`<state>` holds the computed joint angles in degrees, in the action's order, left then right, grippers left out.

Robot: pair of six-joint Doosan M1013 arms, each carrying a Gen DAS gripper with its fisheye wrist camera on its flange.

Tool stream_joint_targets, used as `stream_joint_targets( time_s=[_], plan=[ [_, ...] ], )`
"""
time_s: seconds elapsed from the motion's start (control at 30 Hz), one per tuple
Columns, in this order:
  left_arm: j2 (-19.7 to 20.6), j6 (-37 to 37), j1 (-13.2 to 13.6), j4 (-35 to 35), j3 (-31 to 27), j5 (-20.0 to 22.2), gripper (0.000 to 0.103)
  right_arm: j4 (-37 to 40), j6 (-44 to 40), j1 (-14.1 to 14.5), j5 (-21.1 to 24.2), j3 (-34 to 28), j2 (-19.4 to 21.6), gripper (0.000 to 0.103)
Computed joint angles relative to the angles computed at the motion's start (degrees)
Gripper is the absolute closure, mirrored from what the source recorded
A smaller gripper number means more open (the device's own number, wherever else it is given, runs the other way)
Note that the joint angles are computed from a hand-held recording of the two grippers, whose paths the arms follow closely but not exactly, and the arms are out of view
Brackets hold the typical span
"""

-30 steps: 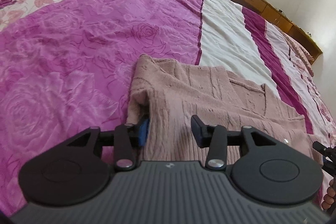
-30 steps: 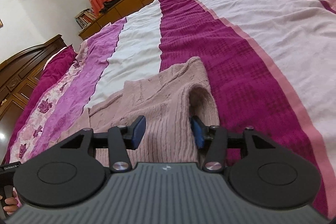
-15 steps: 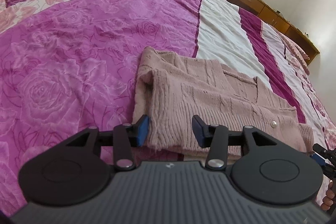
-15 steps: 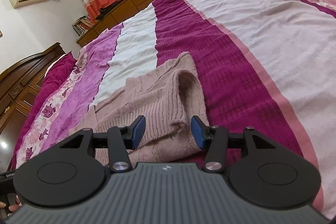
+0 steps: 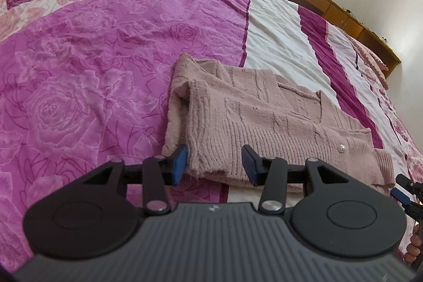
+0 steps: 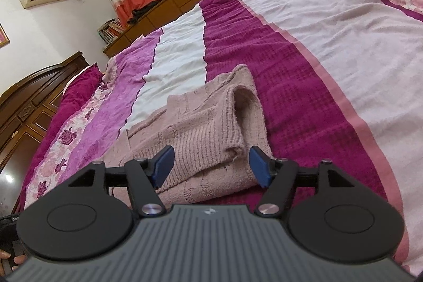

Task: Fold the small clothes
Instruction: 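Lay the hem on the collar and open both grippers, then move both grippers to the folded edge of the pink cardigan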

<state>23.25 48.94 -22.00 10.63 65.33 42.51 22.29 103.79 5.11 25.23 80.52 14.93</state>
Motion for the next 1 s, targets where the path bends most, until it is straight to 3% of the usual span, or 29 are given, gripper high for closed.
stream_joint_targets(
  time_s=[1.0],
  plan=[
    [0.6,-0.4,-0.3,-0.1,-0.6,1.1,0.056,7.9,-6.2,-0.4,2.4,-0.9,1.2,0.033]
  ],
)
